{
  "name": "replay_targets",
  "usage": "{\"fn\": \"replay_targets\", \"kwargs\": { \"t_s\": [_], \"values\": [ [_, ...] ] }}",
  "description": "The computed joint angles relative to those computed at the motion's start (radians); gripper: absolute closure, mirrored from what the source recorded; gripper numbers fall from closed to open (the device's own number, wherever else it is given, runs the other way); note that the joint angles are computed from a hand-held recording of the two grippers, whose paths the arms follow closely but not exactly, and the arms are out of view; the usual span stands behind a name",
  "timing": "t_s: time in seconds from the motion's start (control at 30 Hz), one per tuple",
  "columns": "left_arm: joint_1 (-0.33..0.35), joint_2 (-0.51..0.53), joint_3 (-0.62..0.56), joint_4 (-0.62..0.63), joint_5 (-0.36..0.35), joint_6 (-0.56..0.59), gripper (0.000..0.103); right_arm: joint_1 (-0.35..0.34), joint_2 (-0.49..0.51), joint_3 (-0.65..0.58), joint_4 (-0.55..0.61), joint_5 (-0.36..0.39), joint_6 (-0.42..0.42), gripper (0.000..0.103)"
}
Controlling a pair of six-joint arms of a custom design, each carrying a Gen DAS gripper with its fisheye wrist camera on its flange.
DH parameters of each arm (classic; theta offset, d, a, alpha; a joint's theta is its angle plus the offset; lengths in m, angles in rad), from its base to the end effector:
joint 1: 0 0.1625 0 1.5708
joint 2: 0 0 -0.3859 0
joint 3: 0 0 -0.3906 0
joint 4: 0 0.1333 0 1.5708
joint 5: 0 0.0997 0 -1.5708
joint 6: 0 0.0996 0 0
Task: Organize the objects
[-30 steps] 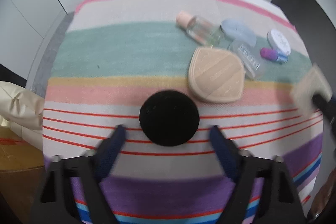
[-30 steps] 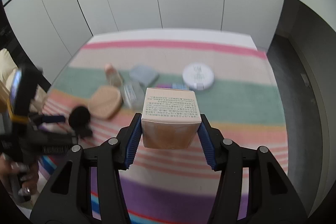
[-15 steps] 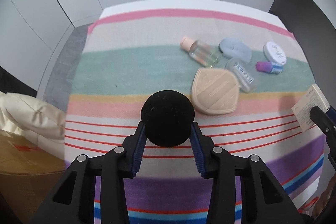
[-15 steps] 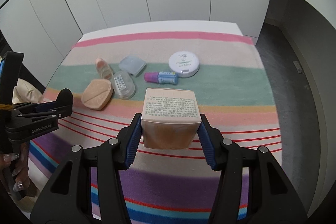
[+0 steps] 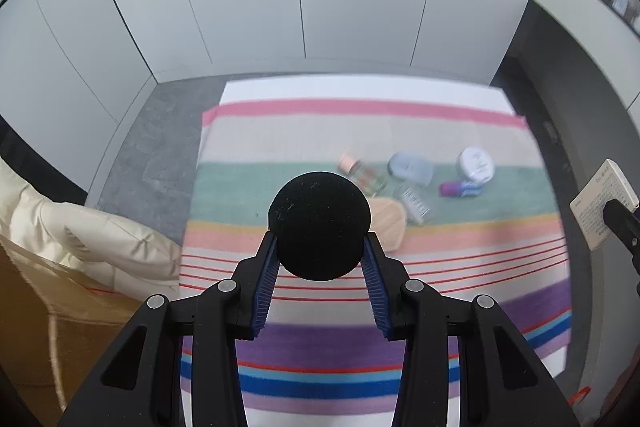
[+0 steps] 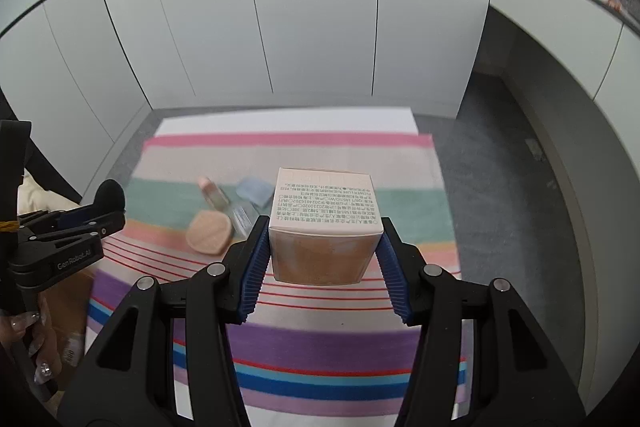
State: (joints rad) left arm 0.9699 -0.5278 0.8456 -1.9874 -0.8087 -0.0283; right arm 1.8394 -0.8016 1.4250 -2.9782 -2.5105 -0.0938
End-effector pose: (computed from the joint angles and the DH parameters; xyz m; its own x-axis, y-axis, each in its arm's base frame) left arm -0.2917 -0.7830 0.1729 -0.6508 0.3295 -0.6840 0.5444 0.8305 -0.1180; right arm 0.2361 -0.6586 0.2405 -0.6994 0.3274 0.6353 -0.2545 0.7165 -0.6495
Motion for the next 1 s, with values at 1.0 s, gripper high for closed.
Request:
{"fn": "replay_targets", "kwargs": {
  "t_s": [1.0],
  "values": [
    [-0.108,-0.142,0.027,0.063,0.014,-0.057,0.061,0.17,0.006,-0.131,0.103,-0.093,-0.062,0.049]
  ]
}}
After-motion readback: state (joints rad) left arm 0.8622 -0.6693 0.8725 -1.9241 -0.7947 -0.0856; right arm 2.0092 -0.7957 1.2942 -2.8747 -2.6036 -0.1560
